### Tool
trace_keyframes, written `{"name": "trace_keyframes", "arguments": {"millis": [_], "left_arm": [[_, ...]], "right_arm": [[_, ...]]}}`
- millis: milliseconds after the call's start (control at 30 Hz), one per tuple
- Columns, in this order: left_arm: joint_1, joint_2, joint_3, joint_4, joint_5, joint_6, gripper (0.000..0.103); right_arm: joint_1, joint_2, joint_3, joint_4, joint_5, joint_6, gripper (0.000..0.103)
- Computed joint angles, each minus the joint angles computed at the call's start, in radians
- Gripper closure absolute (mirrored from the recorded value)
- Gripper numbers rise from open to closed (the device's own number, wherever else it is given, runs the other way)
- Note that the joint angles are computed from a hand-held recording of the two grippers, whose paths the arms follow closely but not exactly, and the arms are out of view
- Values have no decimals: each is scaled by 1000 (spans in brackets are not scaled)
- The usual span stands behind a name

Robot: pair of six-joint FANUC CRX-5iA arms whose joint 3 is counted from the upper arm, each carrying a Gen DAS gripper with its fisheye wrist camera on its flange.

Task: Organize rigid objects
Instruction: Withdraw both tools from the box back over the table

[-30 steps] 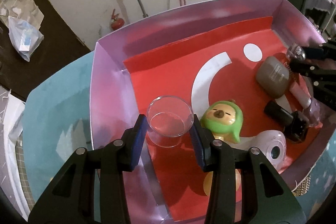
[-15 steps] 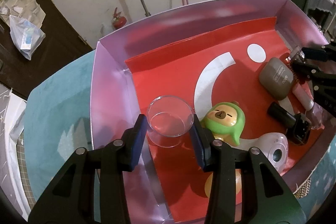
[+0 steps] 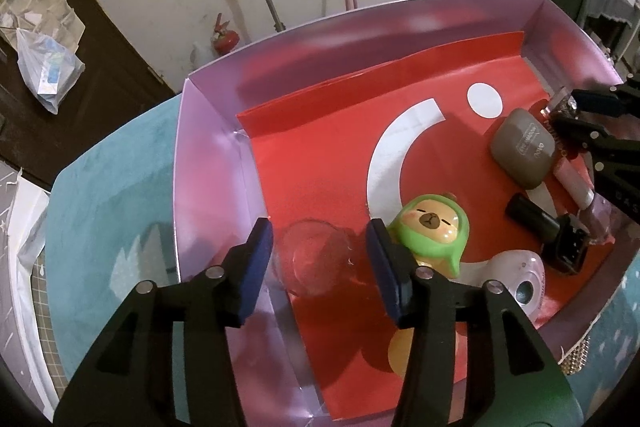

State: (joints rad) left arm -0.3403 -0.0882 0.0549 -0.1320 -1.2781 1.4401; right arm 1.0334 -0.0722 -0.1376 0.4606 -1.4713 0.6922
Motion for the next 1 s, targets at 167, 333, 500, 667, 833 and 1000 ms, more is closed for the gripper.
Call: {"name": "trace_keyframes", "arguments": {"millis": [167,333,500,667,833,1000], "left_arm": [[9,-13,-10,12,4,9,56],[26,-61,-32,44,26,-5,52],[51,-170,-90,112,86,-35,34],[86,-271,-139,199,110,-54,30],[119,-407,-219,284,149,-66,24],[149,-550,-310,356,202,-80,17]], "right_arm": [[2,-9,-6,7,4,-6,70],[21,-36,-12,36,3,-26,70],[56,-87,-17,68,0,-68,66],[121,-164,-39,118,1,-139,53],[255,-252,-72,208,-37,-249,36],[449,-341,-124,318,-100,-405,20]]}}
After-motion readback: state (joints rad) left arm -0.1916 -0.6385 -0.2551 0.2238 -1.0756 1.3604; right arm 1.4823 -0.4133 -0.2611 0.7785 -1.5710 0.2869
